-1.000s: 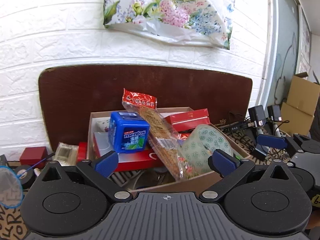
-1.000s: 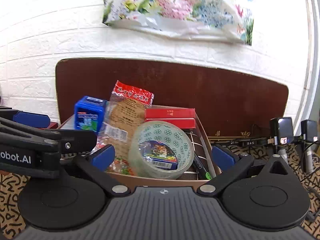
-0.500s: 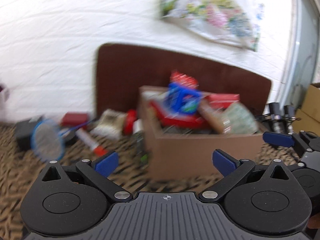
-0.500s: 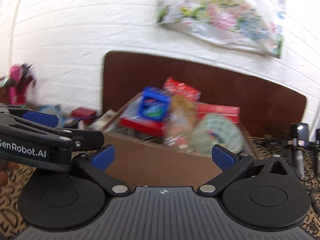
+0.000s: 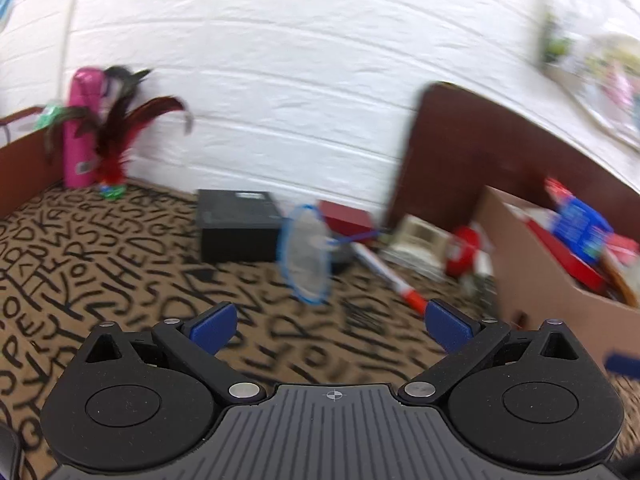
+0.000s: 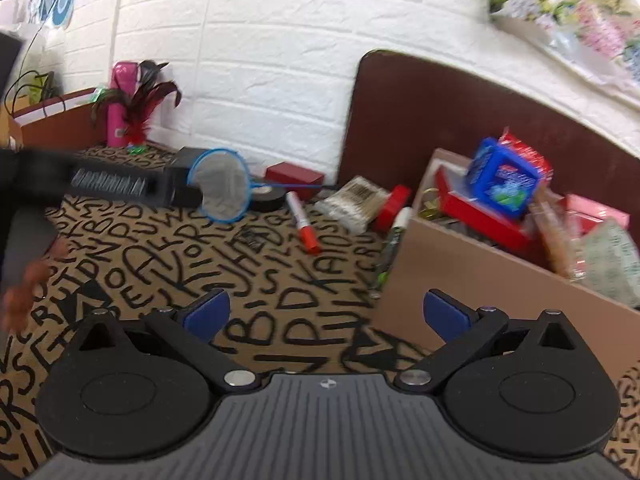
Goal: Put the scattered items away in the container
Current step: 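Reach the left gripper to the blue fly swatter handle and grasp it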
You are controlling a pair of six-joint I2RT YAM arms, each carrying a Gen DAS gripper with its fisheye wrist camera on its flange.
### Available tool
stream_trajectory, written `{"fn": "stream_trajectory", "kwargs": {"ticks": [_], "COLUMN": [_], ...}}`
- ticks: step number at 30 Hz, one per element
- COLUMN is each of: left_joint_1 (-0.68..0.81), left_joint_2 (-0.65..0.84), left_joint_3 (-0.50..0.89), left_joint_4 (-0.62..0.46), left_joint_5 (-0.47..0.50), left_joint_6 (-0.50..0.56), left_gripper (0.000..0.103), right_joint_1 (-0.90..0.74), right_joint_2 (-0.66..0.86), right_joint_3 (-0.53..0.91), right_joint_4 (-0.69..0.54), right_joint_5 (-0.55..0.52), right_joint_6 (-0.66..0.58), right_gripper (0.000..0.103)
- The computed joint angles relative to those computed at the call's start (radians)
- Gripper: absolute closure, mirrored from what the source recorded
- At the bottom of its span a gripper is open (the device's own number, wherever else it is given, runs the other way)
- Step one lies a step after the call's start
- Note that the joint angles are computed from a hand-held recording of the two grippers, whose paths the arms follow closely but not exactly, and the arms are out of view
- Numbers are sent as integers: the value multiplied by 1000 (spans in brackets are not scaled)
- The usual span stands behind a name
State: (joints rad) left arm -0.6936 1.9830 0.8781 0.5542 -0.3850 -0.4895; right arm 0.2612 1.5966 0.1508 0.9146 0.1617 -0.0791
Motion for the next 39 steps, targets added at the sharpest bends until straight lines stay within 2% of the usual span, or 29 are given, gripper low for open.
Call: {"fn": "stream_trajectory", "kwargs": {"ticks": [6, 8, 9, 10, 11, 13, 15, 19, 28, 30, 33, 35, 39], "left_joint_1": [98, 117, 127, 135, 143, 154, 157, 114, -41, -91, -179, -229, -275], "left_joint_2": [119, 177, 202, 224, 243, 269, 271, 204, -77, -128, -182, -199, -213], "left_joint_3": [172, 256, 293, 325, 357, 404, 396, 267, -161, -257, -383, -438, -500], "left_joint_4": [-69, -108, -128, -147, -171, -214, -203, -113, 74, 111, 167, 176, 166], "left_joint_5": [67, 81, 92, 107, 124, 155, 195, 177, 201, 183, 90, 30, 0], "left_joint_6": [29, 53, 60, 63, 64, 71, 95, 192, 256, 232, 182, 126, 45], "left_gripper": [1, 7, 14, 28, 36, 89, 102, 103, 103, 103, 103, 103, 103], "right_joint_1": [-8, -13, -15, -18, -20, -26, -30, -36, -19, -19, -26, -30, -12], "right_joint_2": [159, 203, 223, 242, 257, 282, 300, 301, 207, 178, 136, 107, 76], "right_joint_3": [104, 135, 149, 162, 173, 192, 206, 205, 113, 86, 52, 35, 29], "right_joint_4": [0, -3, -4, -5, -8, -17, -26, -30, 5, 10, 4, -4, -14], "right_joint_5": [-35, -47, -53, -58, -62, -69, -73, -76, -65, -70, -84, -98, -113], "right_joint_6": [40, 51, 54, 57, 59, 63, 67, 85, 107, 111, 121, 133, 157], "right_gripper": [1, 1, 1, 1, 1, 1, 1, 1, 1, 1, 1, 1, 3]}}
